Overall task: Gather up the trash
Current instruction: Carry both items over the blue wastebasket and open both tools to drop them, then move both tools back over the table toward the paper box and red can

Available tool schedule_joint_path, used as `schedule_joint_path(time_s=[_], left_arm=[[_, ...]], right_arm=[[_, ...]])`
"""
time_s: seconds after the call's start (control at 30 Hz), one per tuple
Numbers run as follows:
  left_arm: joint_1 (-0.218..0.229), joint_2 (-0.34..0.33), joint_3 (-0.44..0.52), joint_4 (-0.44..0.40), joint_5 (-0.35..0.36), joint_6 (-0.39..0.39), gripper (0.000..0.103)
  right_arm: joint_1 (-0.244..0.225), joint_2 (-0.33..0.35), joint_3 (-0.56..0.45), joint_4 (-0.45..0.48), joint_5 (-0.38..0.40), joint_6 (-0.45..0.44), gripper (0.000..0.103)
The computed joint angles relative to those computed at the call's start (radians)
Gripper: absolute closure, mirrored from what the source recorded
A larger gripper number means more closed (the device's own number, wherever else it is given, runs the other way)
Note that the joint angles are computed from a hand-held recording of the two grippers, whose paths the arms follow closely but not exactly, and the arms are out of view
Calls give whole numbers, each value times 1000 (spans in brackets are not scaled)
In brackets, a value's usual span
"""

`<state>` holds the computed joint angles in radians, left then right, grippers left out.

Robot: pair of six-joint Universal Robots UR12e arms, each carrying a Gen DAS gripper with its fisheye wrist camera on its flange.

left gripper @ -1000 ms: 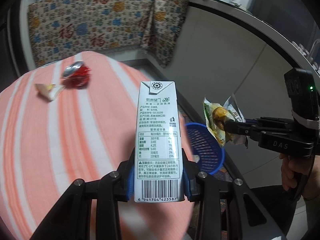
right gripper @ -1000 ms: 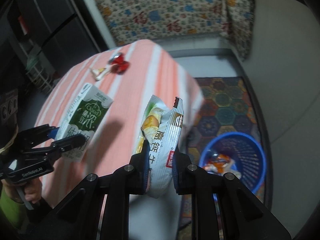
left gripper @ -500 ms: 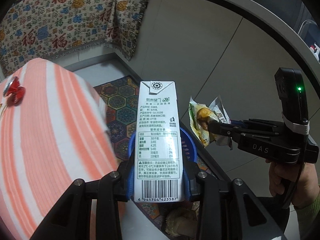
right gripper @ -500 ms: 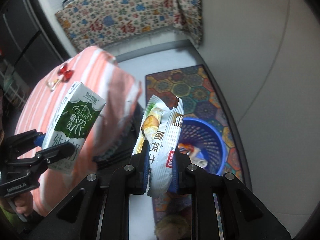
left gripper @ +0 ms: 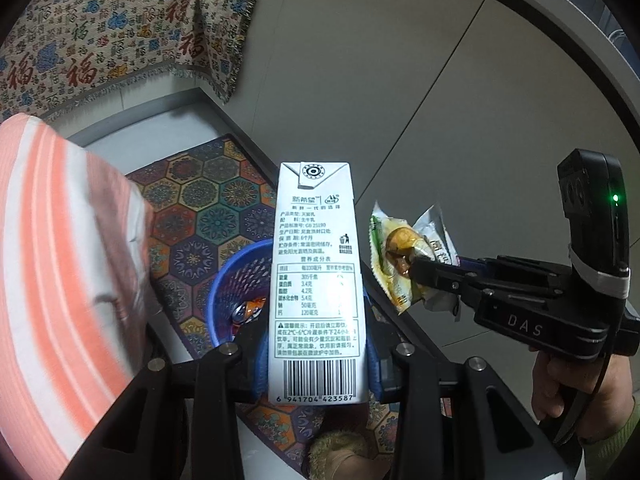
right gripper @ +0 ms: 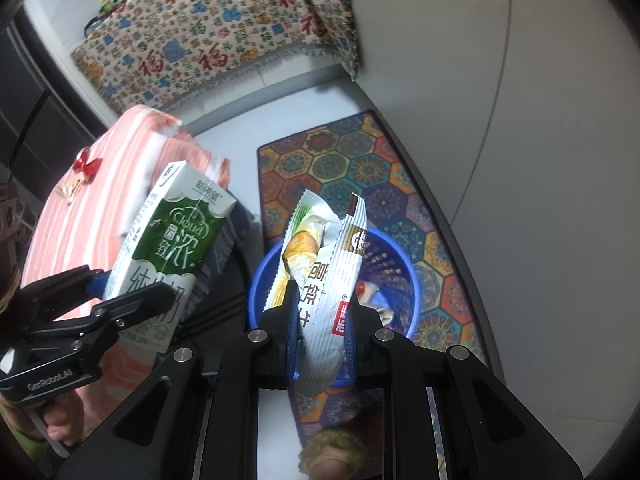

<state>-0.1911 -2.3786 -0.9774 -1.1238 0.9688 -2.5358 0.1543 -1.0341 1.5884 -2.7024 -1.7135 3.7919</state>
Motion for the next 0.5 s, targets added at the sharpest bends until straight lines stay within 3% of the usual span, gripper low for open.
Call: schedule_joint_path(time_s=[0.03, 0.1, 0.13, 0.17, 0.3, 0.37, 0.43, 0.5], left_arm=[[-2, -7, 8, -6, -8, 4, 64], [-8, -16, 18, -21, -2, 9, 42], [-10, -22, 25, -16, 6, 2, 39], [-10, -25, 26, 1, 9, -9, 38], [4, -3, -7, 62, 17, -19, 38], [13, 23, -47, 121, 35, -21, 38], [32, 55, -95, 186, 56, -18, 38], [56, 83, -136, 232, 77, -16, 38]], right_arm=[[-3, 1, 5, -11, 10, -2, 83], [-9, 1, 23, -58, 30, 5, 77], [-10, 0, 32, -74, 29, 11, 65], [-9, -2, 38, -78, 17, 21, 53], [6, -12, 47, -85, -68, 61, 50], [21, -14, 45, -84, -144, 64, 32], [38, -8, 26, -73, -223, 51, 20], [54, -2, 6, -54, -280, 42, 15]])
